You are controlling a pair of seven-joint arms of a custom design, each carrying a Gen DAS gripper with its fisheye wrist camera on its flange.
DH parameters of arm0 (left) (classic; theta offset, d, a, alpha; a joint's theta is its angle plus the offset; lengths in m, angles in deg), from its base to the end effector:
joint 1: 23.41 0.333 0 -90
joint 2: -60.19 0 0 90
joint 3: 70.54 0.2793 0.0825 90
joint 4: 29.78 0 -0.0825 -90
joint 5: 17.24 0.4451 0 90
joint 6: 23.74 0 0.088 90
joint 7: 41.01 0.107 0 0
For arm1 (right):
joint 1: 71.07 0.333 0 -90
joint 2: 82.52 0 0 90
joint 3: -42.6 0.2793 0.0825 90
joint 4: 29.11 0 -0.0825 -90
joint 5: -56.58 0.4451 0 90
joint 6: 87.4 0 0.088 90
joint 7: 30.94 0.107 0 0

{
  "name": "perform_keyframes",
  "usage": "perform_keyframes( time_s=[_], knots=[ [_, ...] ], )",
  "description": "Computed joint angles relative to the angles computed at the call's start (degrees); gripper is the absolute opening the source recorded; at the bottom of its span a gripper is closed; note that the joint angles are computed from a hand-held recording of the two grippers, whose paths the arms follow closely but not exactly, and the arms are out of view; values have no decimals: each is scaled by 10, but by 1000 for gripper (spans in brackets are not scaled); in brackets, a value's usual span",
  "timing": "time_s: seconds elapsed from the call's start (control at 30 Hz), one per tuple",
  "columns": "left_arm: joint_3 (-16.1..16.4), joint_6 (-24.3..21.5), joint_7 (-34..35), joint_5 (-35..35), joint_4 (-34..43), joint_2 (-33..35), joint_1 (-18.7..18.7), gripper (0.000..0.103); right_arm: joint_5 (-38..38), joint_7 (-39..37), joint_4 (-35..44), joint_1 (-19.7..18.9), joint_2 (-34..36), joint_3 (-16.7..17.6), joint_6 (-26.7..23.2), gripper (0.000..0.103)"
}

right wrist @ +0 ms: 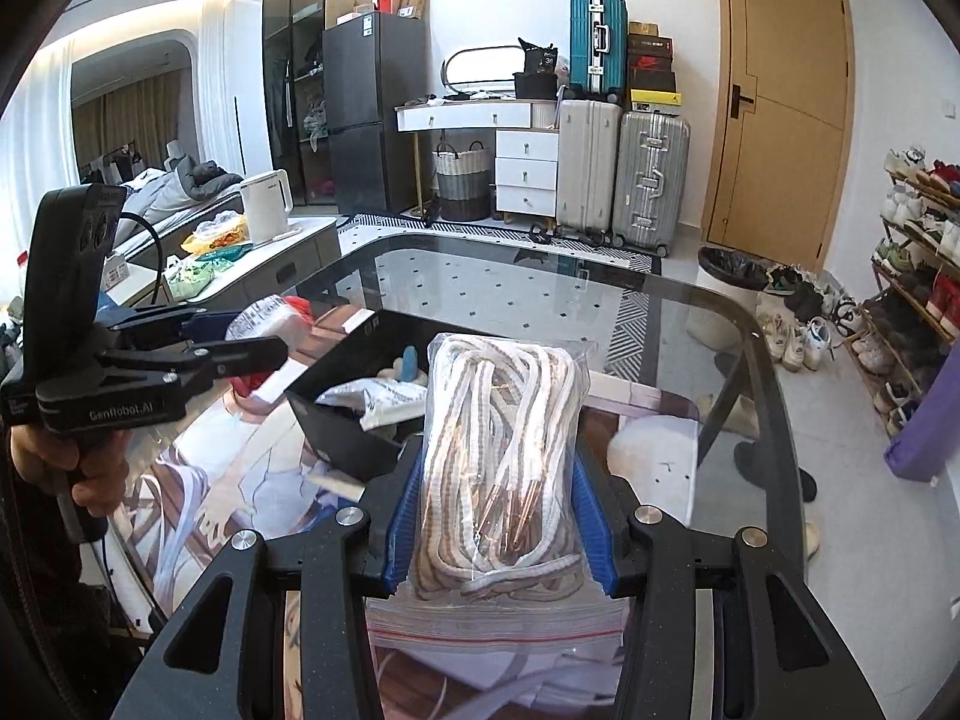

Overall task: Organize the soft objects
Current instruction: 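Lift and carry the packet and rope bag over the black box with both tools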

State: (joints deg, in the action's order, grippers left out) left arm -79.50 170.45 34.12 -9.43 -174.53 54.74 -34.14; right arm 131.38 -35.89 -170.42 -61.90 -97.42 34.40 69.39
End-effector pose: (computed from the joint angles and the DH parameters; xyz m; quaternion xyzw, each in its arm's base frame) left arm 0.5088 -0.1980 0.3441 -0.5482 0.6989 -0.3958 0.2331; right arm 0.5289 -0.0266 0.3528 -0.7847 0.4385 -0.2109 0.3840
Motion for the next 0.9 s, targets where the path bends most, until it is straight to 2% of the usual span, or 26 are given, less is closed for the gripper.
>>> perform_keyframes(
  time_s=[0.17, 0.3, 0.43, 0.53, 0.57, 0.9],
  knots=[
    [-29, -5, 50, -53, 30, 26, 16, 44, -13, 14, 30, -2, 30, 7, -7, 46],
    [-14, -15, 14, -13, 56, 51, 11, 44, -27, 30, 57, -5, 55, 17, -14, 46],
    [-17, -21, -11, 18, 77, 72, 20, 44, -29, 37, 83, -10, 81, 27, -17, 46],
    [-18, -24, 7, -2, 91, 88, 17, 44, -25, 41, 102, -15, 101, 35, -22, 46],
    [-27, -26, -2, 10, 93, 89, 29, 44, -28, 45, 108, -17, 106, 38, -23, 46],
    [-11, -42, 46, -40, 126, 122, 1, 44, -62, 75, 150, -34, 161, 64, -17, 46]
  ],
)
